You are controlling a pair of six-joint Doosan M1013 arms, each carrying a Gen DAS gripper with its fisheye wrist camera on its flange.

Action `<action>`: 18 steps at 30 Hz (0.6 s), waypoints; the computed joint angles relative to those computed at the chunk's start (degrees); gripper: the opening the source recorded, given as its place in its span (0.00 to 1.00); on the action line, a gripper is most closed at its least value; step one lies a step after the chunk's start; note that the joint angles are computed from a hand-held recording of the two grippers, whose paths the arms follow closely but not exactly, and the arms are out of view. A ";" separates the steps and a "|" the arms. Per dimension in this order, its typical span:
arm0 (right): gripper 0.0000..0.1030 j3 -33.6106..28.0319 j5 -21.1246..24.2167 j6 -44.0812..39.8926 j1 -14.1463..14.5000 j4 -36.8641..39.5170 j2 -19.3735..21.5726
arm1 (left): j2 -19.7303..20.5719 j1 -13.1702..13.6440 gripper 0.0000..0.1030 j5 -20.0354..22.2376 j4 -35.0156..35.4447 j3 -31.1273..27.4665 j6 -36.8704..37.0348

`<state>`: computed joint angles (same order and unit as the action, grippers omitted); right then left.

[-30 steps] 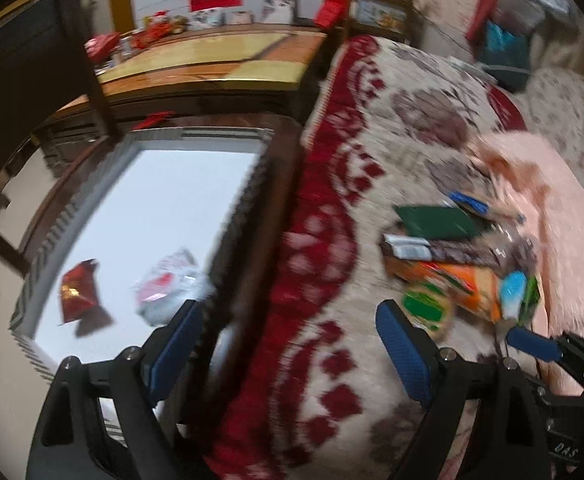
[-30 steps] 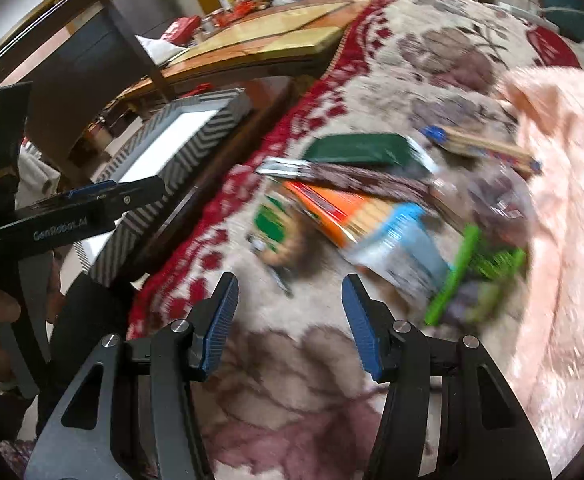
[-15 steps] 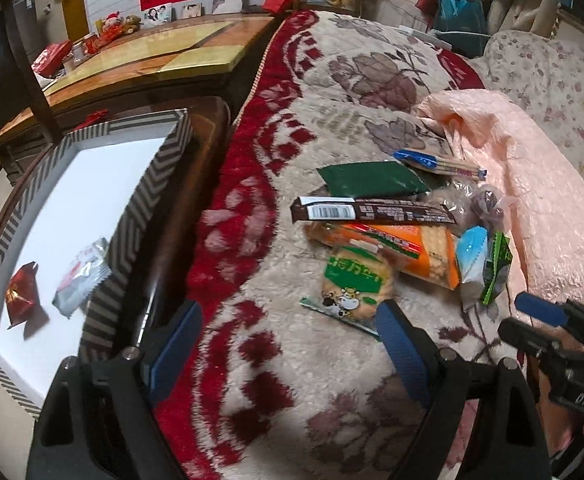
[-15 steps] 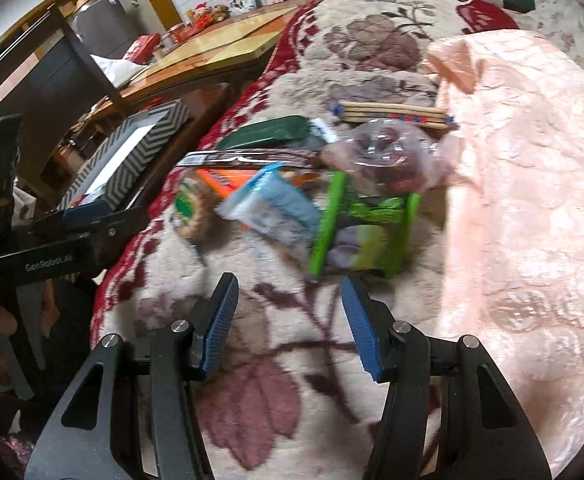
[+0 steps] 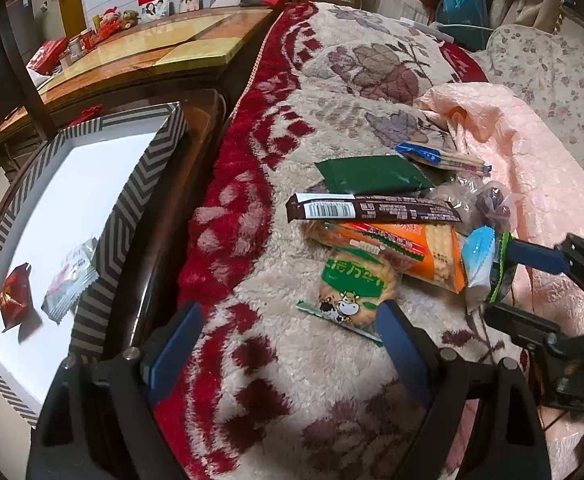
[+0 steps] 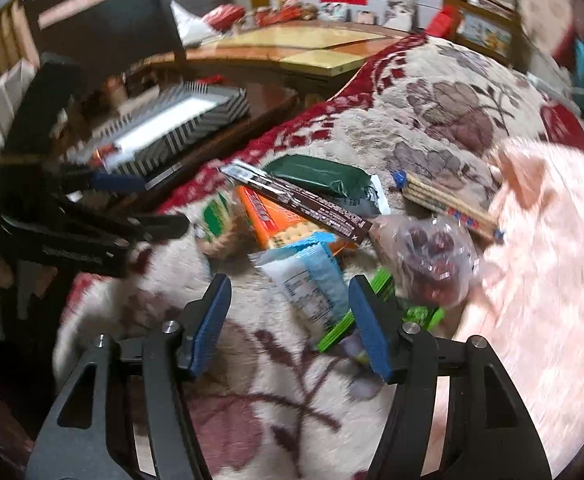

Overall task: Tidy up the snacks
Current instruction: 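Move both grippers back to the snack pile on the sofa, then grasp the green-label cookie packet with left gripper while right grasps the blue-white packet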

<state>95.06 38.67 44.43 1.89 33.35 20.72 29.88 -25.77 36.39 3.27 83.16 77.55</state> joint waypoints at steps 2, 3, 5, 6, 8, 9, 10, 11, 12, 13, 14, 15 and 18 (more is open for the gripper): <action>0.60 -0.90 0.85 -0.25 -0.01 -1.54 0.84 | 0.22 0.03 0.87 0.19 -0.16 -0.25 0.15; 0.60 -1.27 1.41 -1.22 -0.14 -1.49 1.26 | 0.43 0.02 0.87 0.46 -0.40 -0.50 0.44; 0.60 -2.08 2.80 -1.84 -0.18 -2.42 2.02 | 0.80 -0.02 0.87 0.97 -0.89 -0.98 1.04; 0.60 -2.36 3.57 -2.72 -0.32 -2.16 2.30 | 1.00 -0.09 0.87 1.14 -1.04 -1.26 1.34; 0.58 -3.26 5.61 -2.41 -0.23 -3.38 3.18 | 1.32 -0.27 0.87 1.23 -1.14 -1.71 1.86; 0.51 -3.42 5.60 -1.75 0.02 -4.46 3.36 | 1.55 -0.39 0.87 1.40 -1.05 -2.04 2.09; 0.46 -3.54 5.54 -1.11 0.26 -5.65 3.55 | 1.79 -0.51 0.87 1.68 -0.92 -2.40 2.26; 0.37 -3.54 5.62 -1.00 0.27 -5.57 3.60 | 1.99 -0.55 0.87 1.93 -0.89 -2.71 2.41; 0.36 -3.62 5.81 -0.64 0.11 -5.01 3.65 | 2.16 -0.61 0.87 2.10 -0.87 -2.96 2.49; 0.34 -3.68 6.15 0.33 -0.19 -4.17 3.66 | 2.27 -0.63 0.87 2.15 -0.99 -3.12 2.59; 0.30 -3.71 6.59 1.03 -0.46 -3.40 3.66 | 2.41 -0.63 0.87 2.20 -1.24 -3.28 2.74; 0.29 -3.79 7.40 1.67 -0.81 -2.48 3.70 | 2.56 -0.61 0.87 2.32 -1.62 -3.43 3.00; 0.29 -2.66 6.59 3.61 -1.16 -1.81 2.85 | 3.11 -0.50 0.87 2.88 -3.62 -4.03 5.06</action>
